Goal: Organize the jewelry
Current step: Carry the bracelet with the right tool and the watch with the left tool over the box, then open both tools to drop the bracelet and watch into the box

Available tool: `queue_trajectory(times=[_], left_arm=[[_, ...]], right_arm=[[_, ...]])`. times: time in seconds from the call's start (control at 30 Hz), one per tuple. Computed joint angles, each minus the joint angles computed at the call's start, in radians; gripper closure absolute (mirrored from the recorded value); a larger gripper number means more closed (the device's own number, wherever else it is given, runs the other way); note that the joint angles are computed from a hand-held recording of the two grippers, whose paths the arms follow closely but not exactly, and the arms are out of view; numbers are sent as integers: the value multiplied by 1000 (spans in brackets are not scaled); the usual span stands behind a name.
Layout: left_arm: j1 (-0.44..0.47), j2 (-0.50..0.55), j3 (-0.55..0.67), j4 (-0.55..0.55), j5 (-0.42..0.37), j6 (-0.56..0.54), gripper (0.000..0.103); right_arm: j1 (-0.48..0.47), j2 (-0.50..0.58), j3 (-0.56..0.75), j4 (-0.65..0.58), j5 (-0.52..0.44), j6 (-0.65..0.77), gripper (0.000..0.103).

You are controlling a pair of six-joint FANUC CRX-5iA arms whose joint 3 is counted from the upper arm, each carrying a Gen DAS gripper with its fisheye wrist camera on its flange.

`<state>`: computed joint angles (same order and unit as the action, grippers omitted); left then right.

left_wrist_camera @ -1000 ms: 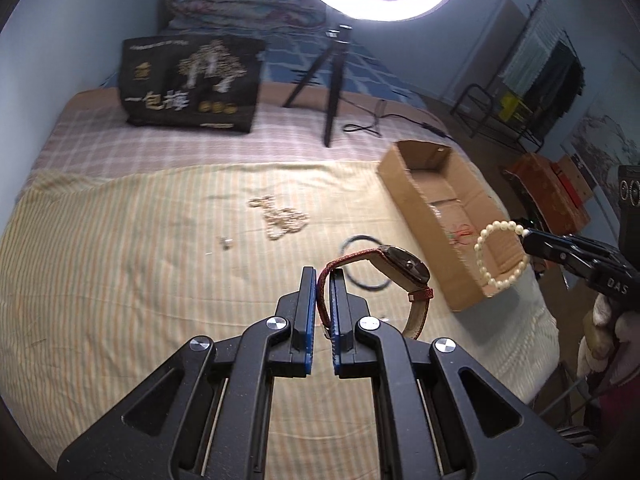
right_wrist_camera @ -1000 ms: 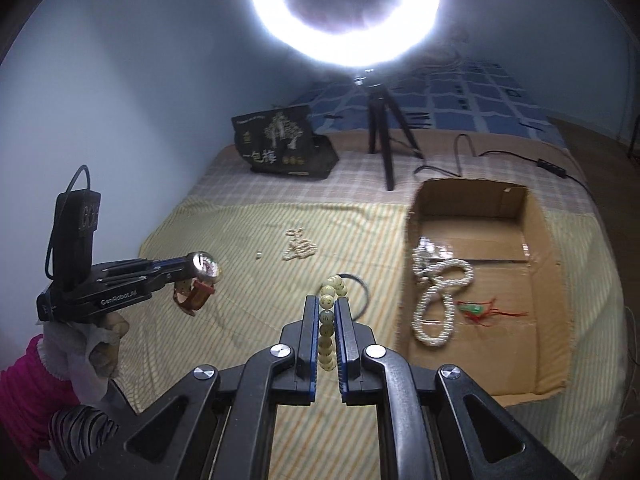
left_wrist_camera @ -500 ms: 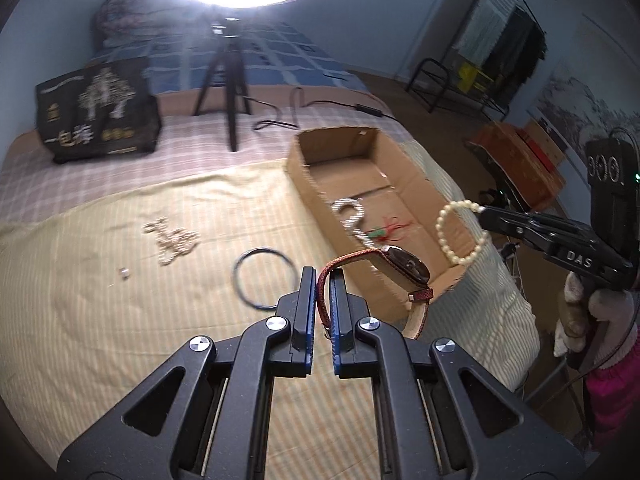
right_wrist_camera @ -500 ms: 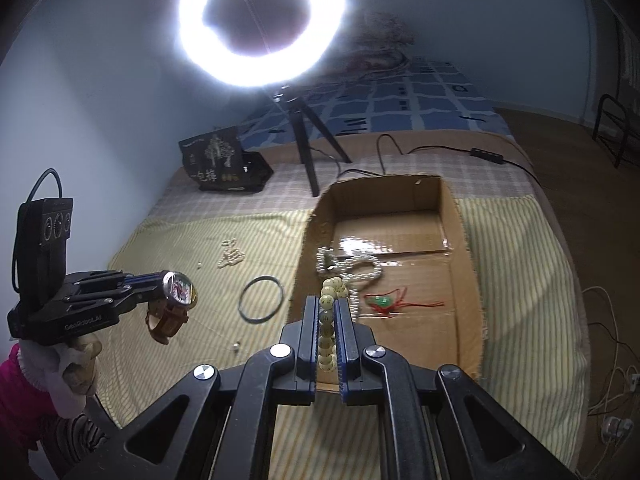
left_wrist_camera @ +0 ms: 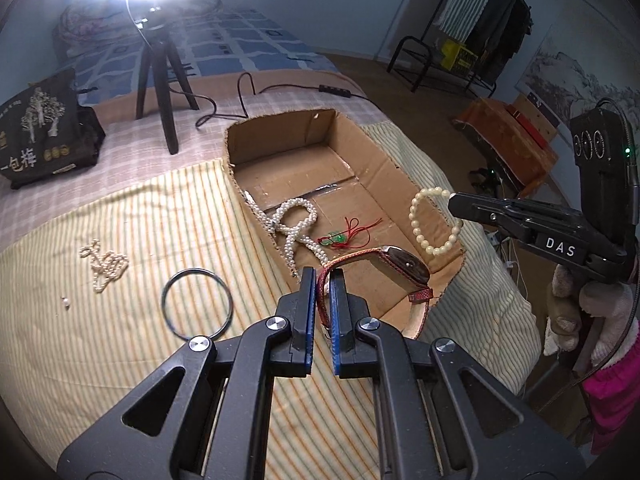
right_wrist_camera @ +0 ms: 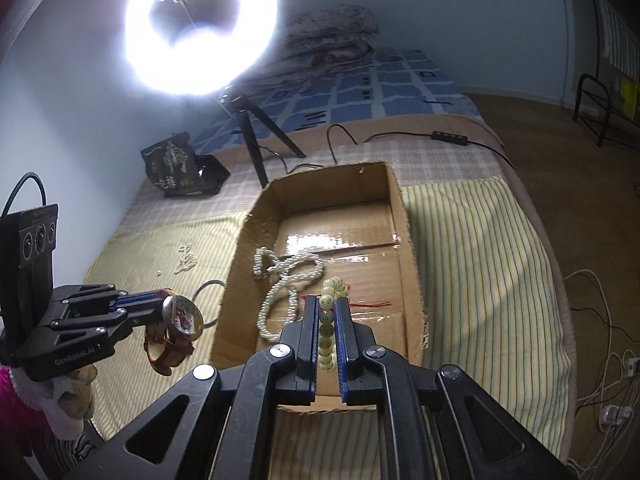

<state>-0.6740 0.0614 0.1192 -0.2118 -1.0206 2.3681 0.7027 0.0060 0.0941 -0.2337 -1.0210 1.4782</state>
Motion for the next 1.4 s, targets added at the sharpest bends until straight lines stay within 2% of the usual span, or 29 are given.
queue_trajectory(times=[0.37,0.5,0.53,0.57,0.63,0.67,0.7,0.77,0.83,0.9,0.97,1.07,1.1,1.13,1.2,1.4], left_arm=[[21,58,23,27,26,-16,99],[34,65,12,65,62,-51,99],[37,66,10,76,67,-61,97],[39,70,12,84,63,-65,93],[45,71,5,108,70,-88,78],[38,74,16,89,58,-79,75],[29,78,28,67,42,-71,70],[28,75,28,63,37,-72,68],[30,70,23,62,34,-67,68],[34,63,17,62,31,-62,68],[36,56,11,58,30,-52,68],[40,44,1,57,27,-43,67],[40,40,0,54,24,-39,66],[40,36,-1,51,21,-35,60],[34,27,-2,32,17,-19,52],[32,0,-9,15,3,-12,51]], right_arm=[[-30,46,16,-19,-1,16,98],[-33,53,20,-24,2,20,97],[-36,54,22,-32,2,25,94],[-36,54,22,-33,4,22,84],[-32,47,12,-23,23,9,65],[-26,42,3,-7,35,-5,57],[-22,39,-1,1,41,-15,53],[-21,38,-3,4,47,-21,39],[-12,34,-12,24,57,-40,30],[-5,29,-19,39,67,-54,26],[2,24,-28,60,77,-79,17],[8,17,-37,77,86,-99,13],[13,15,-40,87,86,-106,12],[20,12,-45,104,88,-119,9],[29,5,-55,127,96,-135,8],[59,-14,-69,168,90,-171,8]])
